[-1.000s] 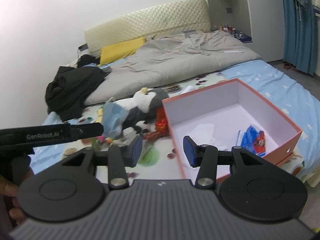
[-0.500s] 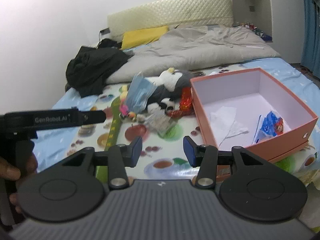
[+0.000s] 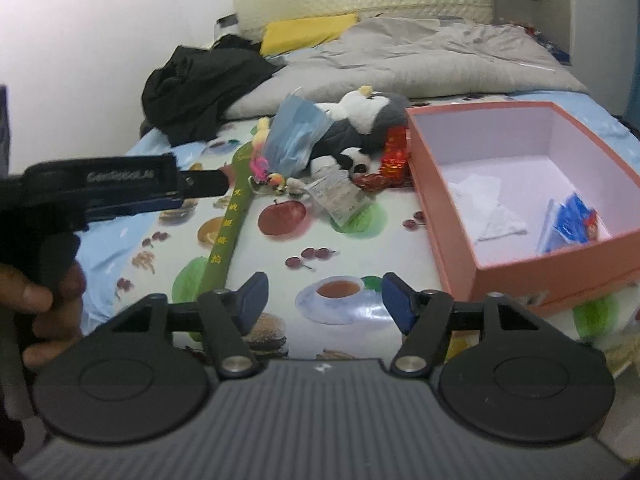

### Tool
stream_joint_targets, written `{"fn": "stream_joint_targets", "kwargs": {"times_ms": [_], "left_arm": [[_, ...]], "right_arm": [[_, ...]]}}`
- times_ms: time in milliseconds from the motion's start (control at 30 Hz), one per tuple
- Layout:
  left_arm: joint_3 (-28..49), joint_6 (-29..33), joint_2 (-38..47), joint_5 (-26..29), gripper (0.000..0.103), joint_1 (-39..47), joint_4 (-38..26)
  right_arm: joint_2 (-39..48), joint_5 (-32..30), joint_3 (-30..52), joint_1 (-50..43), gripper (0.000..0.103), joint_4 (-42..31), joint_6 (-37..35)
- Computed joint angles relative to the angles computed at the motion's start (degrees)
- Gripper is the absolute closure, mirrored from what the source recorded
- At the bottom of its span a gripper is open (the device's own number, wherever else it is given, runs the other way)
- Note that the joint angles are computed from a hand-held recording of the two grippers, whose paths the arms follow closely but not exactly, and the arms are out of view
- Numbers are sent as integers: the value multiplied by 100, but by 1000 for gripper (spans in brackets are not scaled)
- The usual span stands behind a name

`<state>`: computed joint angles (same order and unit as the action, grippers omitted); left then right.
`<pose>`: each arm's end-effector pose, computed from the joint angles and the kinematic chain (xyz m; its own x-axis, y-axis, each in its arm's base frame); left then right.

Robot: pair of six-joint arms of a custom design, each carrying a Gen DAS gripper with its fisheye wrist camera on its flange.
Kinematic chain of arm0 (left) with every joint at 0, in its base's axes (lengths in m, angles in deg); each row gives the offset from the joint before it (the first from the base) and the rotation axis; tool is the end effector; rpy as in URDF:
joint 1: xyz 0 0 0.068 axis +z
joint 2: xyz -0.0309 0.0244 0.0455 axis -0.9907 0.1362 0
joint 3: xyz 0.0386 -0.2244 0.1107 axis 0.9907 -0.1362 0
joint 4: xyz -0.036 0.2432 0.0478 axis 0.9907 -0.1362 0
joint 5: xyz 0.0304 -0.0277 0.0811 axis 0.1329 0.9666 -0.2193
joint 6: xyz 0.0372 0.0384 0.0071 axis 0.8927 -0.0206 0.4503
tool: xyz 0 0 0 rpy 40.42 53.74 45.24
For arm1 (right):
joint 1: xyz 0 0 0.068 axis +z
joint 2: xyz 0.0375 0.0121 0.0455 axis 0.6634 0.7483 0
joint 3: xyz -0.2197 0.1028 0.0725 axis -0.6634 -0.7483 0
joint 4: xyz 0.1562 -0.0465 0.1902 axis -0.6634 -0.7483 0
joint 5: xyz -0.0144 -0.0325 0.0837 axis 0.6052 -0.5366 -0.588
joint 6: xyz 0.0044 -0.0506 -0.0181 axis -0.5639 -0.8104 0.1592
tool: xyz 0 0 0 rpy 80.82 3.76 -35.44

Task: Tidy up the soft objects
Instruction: 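Lift both open grippers out of the pink box back toward the pile, then grasp the clear printed plastic packet with the right gripper while the left reaches the white fluffy ring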

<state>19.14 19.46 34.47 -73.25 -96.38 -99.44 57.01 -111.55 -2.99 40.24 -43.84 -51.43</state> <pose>0.2251 -0.0502 0.2450 -0.5559 -0.3796 -0.7395 -0.2186 0.9251 -0.3105 0.2602 0.0135 0.2358 -0.6180 -0.2548 -0.7438 -0.5582 0.8084 0.1868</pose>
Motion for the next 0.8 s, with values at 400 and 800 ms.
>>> {"fn": "stream_joint_targets", "kwargs": {"times_ms": [400, 800], "left_arm": [[264, 92, 2388, 1436, 46, 1526, 2116], [1595, -226, 5009, 2412, 53, 2373, 3250]], "right_arm": [[2113, 722, 1148, 1088, 17, 633, 88], [4423, 1215, 3034, 1628, 13, 1199, 204]]}}
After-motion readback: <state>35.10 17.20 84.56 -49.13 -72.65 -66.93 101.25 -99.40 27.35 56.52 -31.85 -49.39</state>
